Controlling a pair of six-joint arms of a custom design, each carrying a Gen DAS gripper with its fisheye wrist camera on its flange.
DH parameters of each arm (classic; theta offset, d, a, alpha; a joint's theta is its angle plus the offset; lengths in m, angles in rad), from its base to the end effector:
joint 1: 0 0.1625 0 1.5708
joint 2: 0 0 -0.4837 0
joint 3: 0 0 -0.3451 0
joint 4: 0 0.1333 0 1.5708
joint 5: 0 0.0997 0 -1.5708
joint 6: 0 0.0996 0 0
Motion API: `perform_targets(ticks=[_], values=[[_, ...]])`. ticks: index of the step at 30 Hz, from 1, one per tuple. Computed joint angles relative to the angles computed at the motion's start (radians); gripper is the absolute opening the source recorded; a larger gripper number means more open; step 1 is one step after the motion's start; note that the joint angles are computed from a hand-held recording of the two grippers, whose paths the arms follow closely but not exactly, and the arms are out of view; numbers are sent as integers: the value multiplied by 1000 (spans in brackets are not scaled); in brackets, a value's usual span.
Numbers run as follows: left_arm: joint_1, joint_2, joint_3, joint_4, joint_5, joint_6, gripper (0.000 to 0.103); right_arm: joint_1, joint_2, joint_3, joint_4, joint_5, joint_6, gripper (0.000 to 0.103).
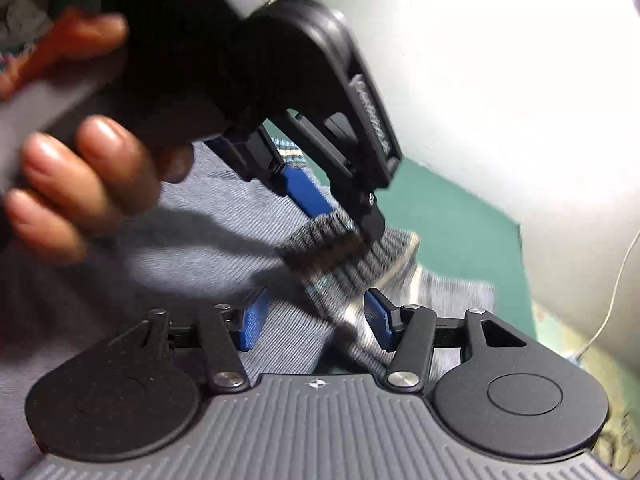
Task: Fold clothes
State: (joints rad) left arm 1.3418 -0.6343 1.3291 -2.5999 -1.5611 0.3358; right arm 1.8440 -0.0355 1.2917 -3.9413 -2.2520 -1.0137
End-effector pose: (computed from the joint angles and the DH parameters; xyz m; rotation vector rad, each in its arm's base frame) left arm -0.0467 -0.7916 0.1668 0.8534 2.9502 -0.5166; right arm 0.2578 -0.6584 -0.0931 0.8394 -1.8490 0.8973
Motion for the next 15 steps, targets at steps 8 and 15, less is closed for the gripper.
perform_targets(ticks=[8, 15], values=[[18, 9, -51, 104, -43, -46, 72, -20, -14, 6, -29, 68, -30, 7], [30, 25, -79, 158, -95, -112, 59, -31, -44, 80, -42, 126, -19, 7]])
